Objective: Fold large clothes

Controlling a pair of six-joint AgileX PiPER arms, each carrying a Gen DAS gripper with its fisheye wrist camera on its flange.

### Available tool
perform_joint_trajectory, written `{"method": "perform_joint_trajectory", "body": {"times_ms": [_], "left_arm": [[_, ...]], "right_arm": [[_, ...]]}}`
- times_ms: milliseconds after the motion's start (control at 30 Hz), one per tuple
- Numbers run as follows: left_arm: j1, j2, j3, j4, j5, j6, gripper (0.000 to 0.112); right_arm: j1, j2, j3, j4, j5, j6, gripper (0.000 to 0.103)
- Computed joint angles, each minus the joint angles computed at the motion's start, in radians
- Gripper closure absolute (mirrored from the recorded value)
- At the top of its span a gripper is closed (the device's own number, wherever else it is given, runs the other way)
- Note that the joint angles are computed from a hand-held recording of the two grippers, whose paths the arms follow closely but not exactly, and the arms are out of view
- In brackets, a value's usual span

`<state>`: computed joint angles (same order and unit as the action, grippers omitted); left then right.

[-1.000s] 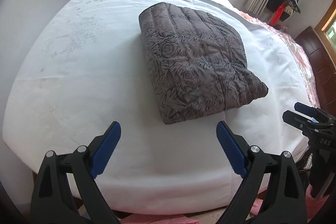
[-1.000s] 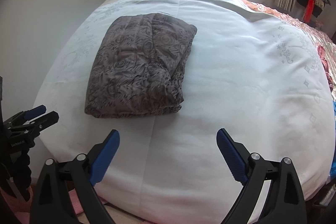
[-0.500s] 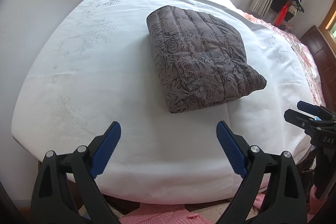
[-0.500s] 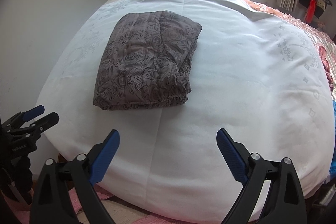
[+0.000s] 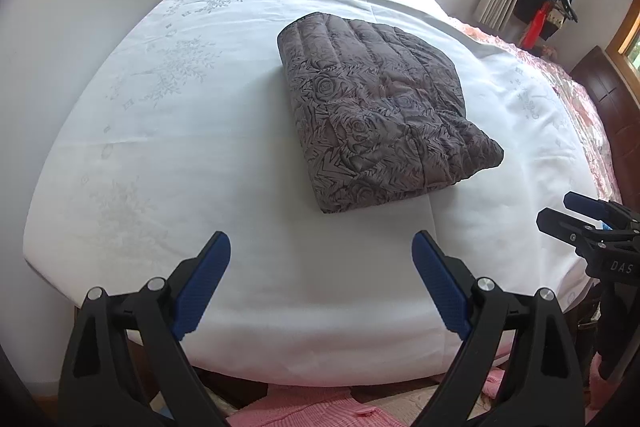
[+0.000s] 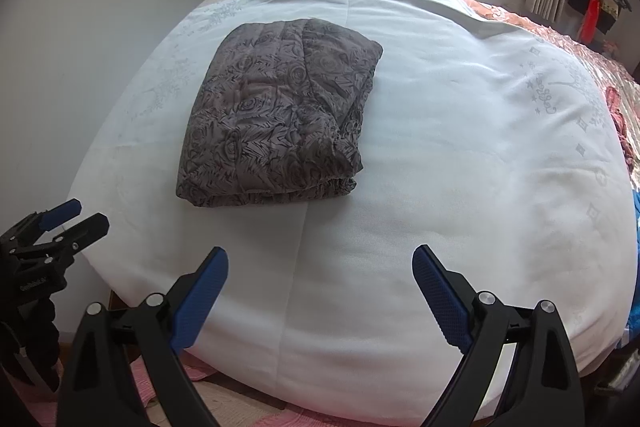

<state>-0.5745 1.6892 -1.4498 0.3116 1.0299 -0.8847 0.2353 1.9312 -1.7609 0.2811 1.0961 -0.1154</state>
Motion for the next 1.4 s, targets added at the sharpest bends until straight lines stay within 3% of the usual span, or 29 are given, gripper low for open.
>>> {"method": "perform_joint_trajectory", "body": {"times_ms": [1400], "left_arm": [[0.004, 0.019, -0.013, -0.007, 0.005, 0.02, 0.021]], "right_arm": [[0.007, 0.012, -0.017, -0.005, 0.002, 0.004, 0.01]]}}
